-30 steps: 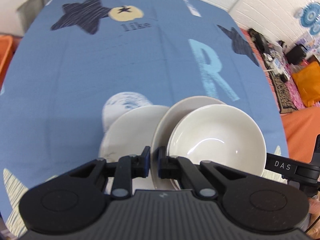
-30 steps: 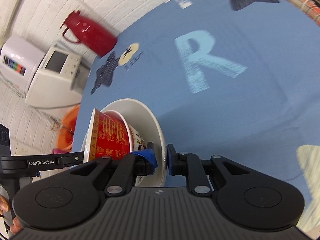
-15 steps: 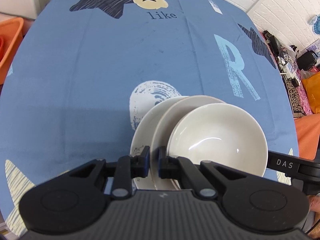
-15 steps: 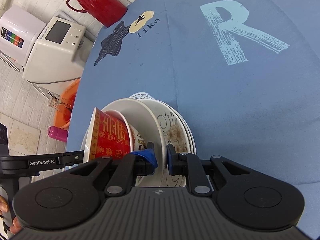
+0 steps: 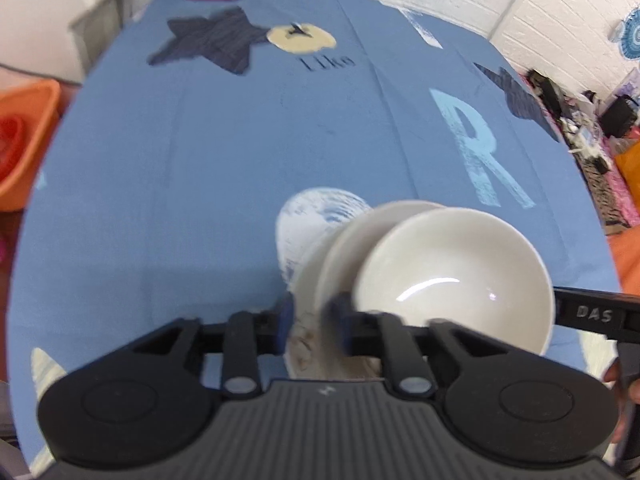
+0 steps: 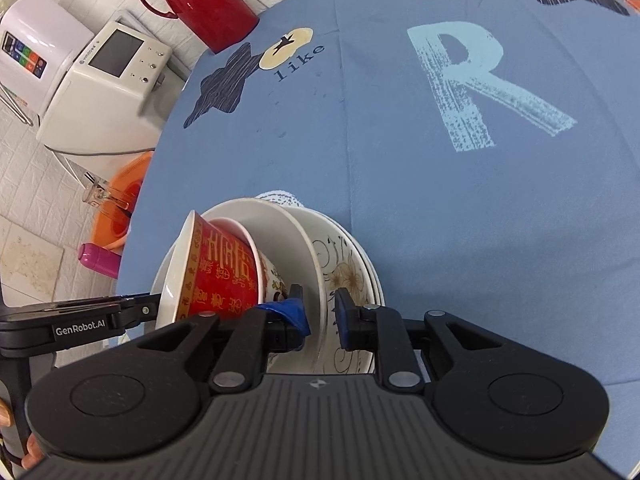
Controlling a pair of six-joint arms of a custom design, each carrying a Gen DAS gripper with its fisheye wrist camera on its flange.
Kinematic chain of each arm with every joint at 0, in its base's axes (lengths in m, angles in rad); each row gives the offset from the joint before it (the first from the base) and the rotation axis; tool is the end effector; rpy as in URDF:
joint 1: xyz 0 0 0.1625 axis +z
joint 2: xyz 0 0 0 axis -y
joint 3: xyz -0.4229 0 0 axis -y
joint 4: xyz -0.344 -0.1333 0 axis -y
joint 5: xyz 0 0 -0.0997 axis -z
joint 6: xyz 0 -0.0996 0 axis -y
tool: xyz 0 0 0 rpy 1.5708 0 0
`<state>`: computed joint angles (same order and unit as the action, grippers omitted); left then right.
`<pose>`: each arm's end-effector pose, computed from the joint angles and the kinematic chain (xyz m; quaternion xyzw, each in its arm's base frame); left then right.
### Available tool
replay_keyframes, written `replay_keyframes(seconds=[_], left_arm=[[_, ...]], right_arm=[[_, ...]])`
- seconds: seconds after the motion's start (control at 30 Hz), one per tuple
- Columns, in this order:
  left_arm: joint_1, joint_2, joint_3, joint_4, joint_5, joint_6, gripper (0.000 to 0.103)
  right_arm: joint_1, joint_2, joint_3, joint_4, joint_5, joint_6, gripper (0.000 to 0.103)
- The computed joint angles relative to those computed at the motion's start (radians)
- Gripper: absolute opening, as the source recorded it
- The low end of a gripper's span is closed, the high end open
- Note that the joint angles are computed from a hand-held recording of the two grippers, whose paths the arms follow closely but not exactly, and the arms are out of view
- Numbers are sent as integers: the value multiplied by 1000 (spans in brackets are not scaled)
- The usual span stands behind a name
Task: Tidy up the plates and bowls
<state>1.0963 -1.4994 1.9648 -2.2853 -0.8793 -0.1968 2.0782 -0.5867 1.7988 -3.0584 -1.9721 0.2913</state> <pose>-0.0320 -0.4930 0.3802 0.0875 0.9304 -0.2211 0.2790 0.3710 -0.4731 0.0134 0.0775 -0.9679 0.2007 0.1296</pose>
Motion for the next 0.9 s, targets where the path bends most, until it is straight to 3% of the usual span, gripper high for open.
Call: replay_keyframes(seconds=[0.03, 0.2, 0.4, 0.5, 0.7, 0.8, 0.9], left_arm=[[-8, -5, 16, -29, 34, 8, 50], [1, -30, 13, -79, 8, 49, 61], [-17, -47, 27, -136, -2, 73, 62], [-40, -54, 43, -179, 4, 88, 63], [-116, -50, 74, -250, 52, 95, 65], [-166, -41, 127, -377, 118, 117, 67], [-195, -25, 177, -497, 159, 126, 69]], right_arm=[[4, 1, -4, 1, -19, -4, 2], [5, -4, -15, 29, -38, -15, 4], [18, -27, -7, 33, -52, -24, 5], [40, -44, -5, 35, -101, -55, 5], [62, -58, 4, -44, -141, -151, 7], [70, -41, -1, -114, -178, -233, 8], [67, -17, 19, -259, -188, -321, 9]])
